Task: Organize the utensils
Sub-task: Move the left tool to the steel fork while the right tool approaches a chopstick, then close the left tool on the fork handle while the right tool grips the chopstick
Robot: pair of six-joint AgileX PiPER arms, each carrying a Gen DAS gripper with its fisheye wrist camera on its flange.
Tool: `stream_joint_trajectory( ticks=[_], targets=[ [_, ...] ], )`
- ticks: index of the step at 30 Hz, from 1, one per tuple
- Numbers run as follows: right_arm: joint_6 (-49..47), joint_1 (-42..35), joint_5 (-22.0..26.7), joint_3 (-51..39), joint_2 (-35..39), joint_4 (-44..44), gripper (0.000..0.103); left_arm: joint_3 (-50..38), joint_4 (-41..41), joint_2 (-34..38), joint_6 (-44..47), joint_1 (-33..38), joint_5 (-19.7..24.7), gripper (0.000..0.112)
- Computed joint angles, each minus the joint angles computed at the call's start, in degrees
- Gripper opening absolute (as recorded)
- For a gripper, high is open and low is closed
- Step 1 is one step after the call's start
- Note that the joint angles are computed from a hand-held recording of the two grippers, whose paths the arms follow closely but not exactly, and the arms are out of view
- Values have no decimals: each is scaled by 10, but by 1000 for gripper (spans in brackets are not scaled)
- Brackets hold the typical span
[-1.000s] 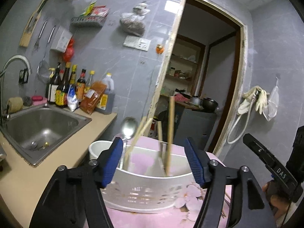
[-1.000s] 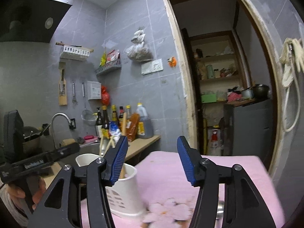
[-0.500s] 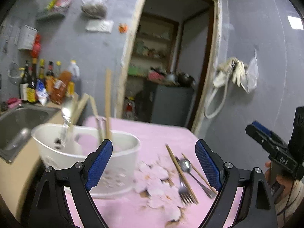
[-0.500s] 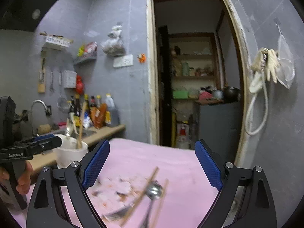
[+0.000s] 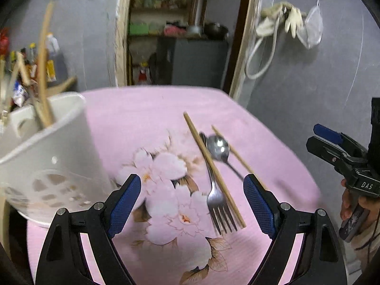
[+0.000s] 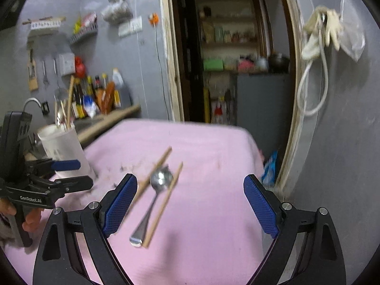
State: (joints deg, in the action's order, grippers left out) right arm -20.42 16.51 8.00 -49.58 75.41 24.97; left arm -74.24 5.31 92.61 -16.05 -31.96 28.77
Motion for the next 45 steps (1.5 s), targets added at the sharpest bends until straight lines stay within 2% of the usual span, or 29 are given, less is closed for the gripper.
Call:
stream_joint_trajectory(
  ticks=[3, 4, 6, 11, 18, 22, 33, 34, 38, 41, 45],
  targets=[
    [-68, -16, 43, -19, 27, 67, 84, -38, -38, 41, 47, 9, 38, 66],
    [-63, -17, 53, -25, 35, 59, 83, -48, -48, 52, 59, 12, 50, 61],
    [-37, -15, 70, -39, 53, 27, 72, -67, -68, 73, 79, 18, 71, 57],
    [-33, -16, 119, -77, 96, 17, 54, -107, -94, 110, 116, 28, 105, 53],
    [-12, -13, 190, -144, 152, -7, 37, -146, -50, 145, 107, 10, 123, 46],
    [-9, -14, 224, -182, 180, -16, 32, -176, -79, 167, 141, 15, 135, 31],
    [19, -11, 306, -298, 268, -54, 28, -275, -117, 229, 169, 28, 190, 16],
    [23, -11, 309, -303, 271, -57, 26, -288, -114, 237, 167, 27, 198, 14],
    [35, -18, 325, -322, 282, -59, 9, -340, -107, 263, 147, 23, 237, 7],
    [39, -19, 324, -314, 274, -58, 8, -349, -114, 265, 137, 26, 246, 5],
    [43, -19, 311, -281, 247, -69, 5, -303, -98, 233, 118, 20, 235, 3]
  ],
)
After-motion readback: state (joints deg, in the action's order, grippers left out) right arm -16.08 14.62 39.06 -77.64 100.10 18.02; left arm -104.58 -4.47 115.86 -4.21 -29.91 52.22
